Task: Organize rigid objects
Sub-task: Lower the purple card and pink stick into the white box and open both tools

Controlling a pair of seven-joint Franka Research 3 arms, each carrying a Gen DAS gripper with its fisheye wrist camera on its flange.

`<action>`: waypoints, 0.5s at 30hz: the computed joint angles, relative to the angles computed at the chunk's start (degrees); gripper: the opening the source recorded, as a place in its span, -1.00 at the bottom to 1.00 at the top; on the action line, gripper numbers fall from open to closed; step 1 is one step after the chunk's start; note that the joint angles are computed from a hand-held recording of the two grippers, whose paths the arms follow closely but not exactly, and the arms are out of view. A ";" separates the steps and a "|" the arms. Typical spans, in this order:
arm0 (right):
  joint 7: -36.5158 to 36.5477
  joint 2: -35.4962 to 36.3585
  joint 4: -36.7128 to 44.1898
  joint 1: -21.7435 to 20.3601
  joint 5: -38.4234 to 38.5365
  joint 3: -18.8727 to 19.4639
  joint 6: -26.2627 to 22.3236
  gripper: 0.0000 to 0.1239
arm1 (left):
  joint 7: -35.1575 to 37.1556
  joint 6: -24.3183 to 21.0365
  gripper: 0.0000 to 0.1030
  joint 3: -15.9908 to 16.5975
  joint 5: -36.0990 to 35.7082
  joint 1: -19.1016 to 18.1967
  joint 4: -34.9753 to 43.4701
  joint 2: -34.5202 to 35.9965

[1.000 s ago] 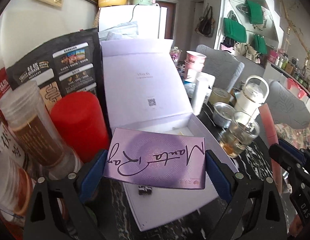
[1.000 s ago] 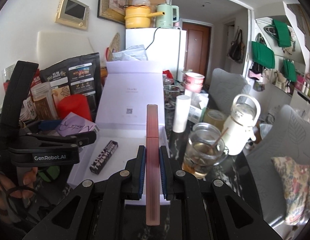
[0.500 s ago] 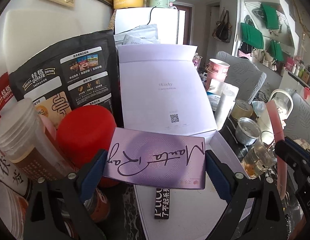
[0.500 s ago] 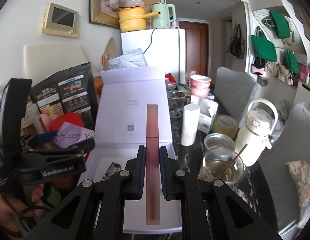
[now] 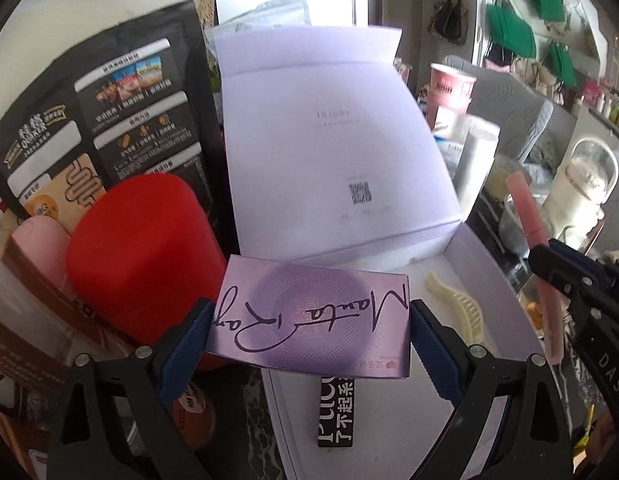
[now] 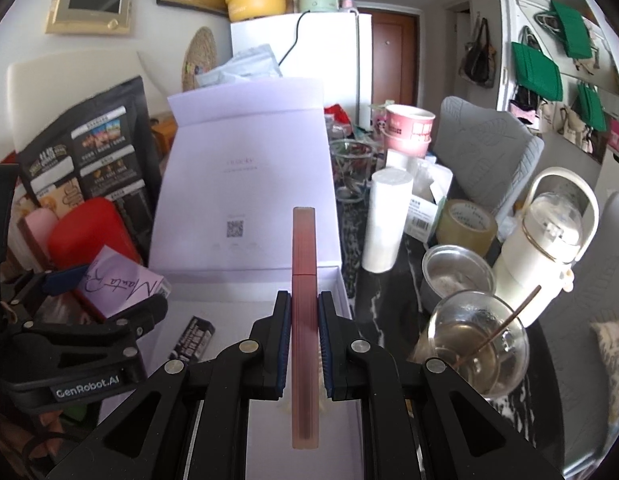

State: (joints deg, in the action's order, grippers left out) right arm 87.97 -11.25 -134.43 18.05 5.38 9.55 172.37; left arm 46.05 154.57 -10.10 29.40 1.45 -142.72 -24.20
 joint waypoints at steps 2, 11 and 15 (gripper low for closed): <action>-1.74 1.50 1.25 1.02 1.23 -0.89 -1.45 -0.78 | 1.03 -0.82 0.86 0.44 -0.94 -0.61 0.56 1.22; -11.76 3.95 3.51 4.06 12.41 -3.82 -6.10 -0.78 | 3.95 -2.90 0.86 1.04 -4.28 -1.84 1.63 4.32; -13.55 4.61 4.20 3.96 13.72 -3.61 -7.74 -0.78 | 5.35 -4.00 0.86 1.44 -5.25 -2.55 2.32 5.96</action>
